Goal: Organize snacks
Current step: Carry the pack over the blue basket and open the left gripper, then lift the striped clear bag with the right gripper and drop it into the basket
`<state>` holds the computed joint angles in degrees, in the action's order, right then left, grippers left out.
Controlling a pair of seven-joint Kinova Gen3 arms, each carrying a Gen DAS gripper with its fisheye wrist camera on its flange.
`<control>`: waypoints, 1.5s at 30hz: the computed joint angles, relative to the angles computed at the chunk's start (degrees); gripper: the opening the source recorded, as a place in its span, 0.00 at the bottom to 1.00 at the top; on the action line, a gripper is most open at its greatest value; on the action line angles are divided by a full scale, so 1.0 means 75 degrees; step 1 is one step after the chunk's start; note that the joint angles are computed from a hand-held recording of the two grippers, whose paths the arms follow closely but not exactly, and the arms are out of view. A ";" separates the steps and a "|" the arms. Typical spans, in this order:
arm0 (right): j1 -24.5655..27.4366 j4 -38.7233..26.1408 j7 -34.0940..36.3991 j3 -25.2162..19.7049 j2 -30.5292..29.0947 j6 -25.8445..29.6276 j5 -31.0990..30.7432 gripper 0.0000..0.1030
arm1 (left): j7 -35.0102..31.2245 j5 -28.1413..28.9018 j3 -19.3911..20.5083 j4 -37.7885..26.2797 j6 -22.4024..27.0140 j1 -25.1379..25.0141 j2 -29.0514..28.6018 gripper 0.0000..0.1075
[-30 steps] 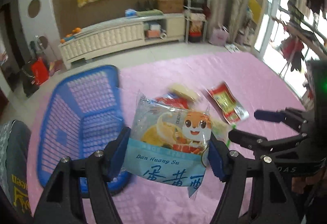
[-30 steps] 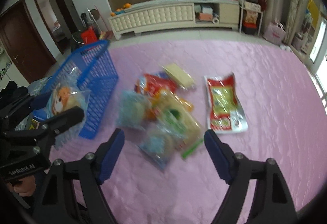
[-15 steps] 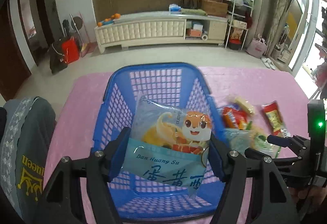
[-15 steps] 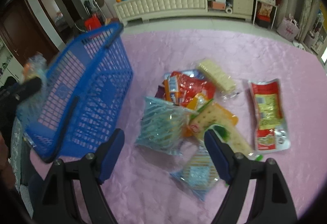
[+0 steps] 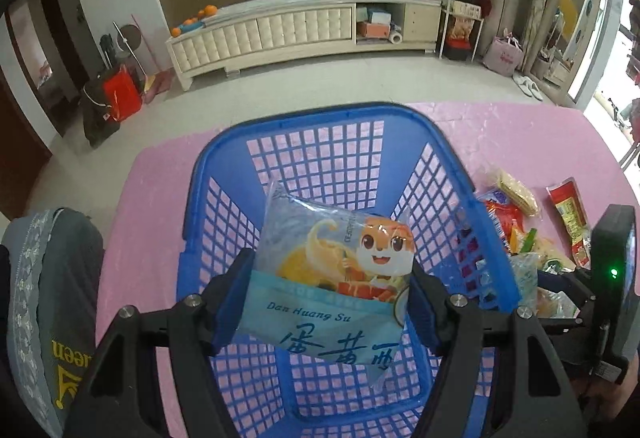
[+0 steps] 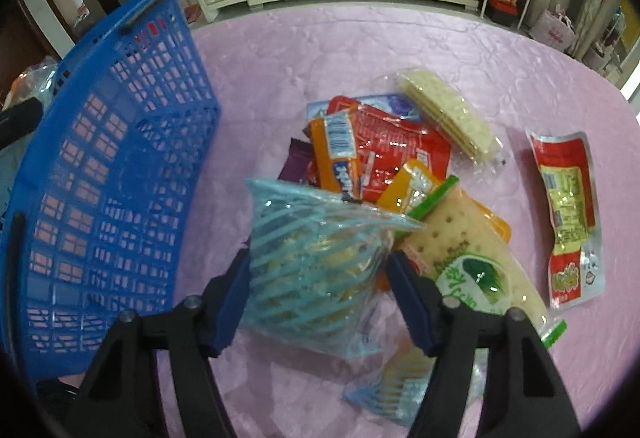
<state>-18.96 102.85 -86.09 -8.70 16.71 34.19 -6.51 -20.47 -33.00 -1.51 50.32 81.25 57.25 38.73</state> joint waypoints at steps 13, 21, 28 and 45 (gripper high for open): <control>0.0575 0.0329 0.1223 -0.0284 -0.0422 -0.0035 -0.0970 0.58 | -0.0159 0.0354 0.0052 0.0119 -0.0033 -0.0536 -0.0091 0.76; 0.0823 0.0491 0.2115 -0.0236 -0.1120 0.0197 -0.1819 0.58 | 0.0464 -0.0070 0.0041 0.0280 0.0162 0.0033 -0.0442 0.76; 0.0556 0.0611 0.2435 -0.0026 -0.2069 0.0284 -0.2050 0.58 | 0.0804 -0.0536 0.0094 -0.0009 0.0752 0.0772 -0.0564 0.76; -0.0421 0.0076 0.2183 -0.0002 -0.3202 0.0452 -0.1557 0.58 | 0.1555 -0.1693 0.0175 -0.0225 0.2013 0.2025 -0.0996 0.76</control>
